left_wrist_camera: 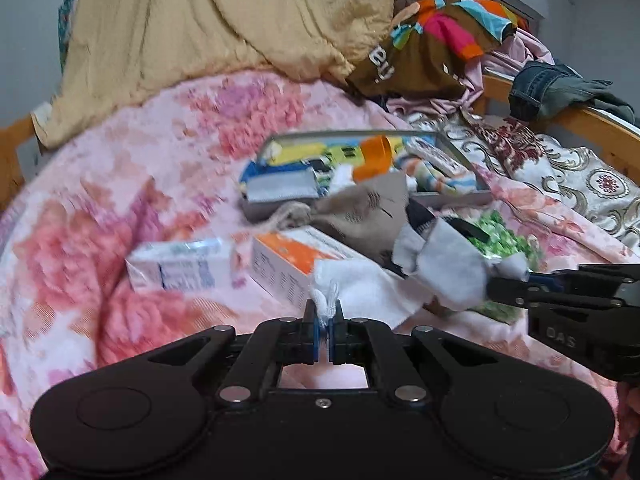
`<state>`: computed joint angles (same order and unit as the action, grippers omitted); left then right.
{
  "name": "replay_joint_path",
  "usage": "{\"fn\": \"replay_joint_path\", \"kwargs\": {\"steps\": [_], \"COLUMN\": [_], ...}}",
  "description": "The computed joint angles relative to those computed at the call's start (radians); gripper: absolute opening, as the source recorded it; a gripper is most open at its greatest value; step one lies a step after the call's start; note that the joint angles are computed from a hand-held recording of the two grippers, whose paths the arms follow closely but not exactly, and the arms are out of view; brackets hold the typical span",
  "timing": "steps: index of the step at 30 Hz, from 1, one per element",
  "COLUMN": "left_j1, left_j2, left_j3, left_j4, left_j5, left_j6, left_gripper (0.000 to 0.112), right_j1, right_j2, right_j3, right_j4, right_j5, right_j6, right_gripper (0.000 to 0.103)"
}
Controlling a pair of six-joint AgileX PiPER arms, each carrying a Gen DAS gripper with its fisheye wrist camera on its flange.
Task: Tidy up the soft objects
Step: 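Lift and carry the white and grey cloths over the painted tray with both tools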
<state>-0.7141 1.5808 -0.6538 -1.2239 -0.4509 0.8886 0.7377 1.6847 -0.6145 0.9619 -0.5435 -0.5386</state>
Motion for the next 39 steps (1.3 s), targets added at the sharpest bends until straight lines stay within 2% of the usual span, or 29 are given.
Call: {"fn": "replay_joint_path", "kwargs": {"steps": [6,12,16,23,30,35,39], "left_j1": [-0.008,0.008,0.031,0.106,0.144,0.163,0.175], "left_j2": [-0.020,-0.025,-0.021,0.023,0.167,0.332,0.484], "left_j3": [-0.018,-0.063,-0.109,-0.259,-0.485,-0.712,-0.933], "left_j4": [-0.008,0.005,0.007,-0.063,-0.091,-0.107,-0.192], "left_j5": [-0.066,-0.086,-0.078,-0.015,0.045,0.078,0.105], "left_j6": [0.060,0.061,0.094,0.185,0.291,0.321,0.398], "left_gripper": [0.003,0.003,0.003,0.003,0.003,0.003,0.003], "right_j1": [0.023,0.028,-0.006,-0.137,-0.297,-0.373,-0.444], "right_j2": [-0.026,-0.049,-0.066,-0.029,0.068,0.167,0.238], "right_j3": [0.015,0.024,0.020,-0.073,-0.250,-0.398,-0.510], "right_j4": [0.014,-0.006,-0.051,-0.257,-0.509,-0.590,-0.656], "right_j5": [-0.054,-0.105,-0.101,-0.063,0.023,0.066,0.122], "right_j6": [-0.023,0.004,0.045,0.197,0.388,0.435,0.540], "right_gripper": [0.014,0.014,0.014,0.014,0.014,0.014,0.014]}}
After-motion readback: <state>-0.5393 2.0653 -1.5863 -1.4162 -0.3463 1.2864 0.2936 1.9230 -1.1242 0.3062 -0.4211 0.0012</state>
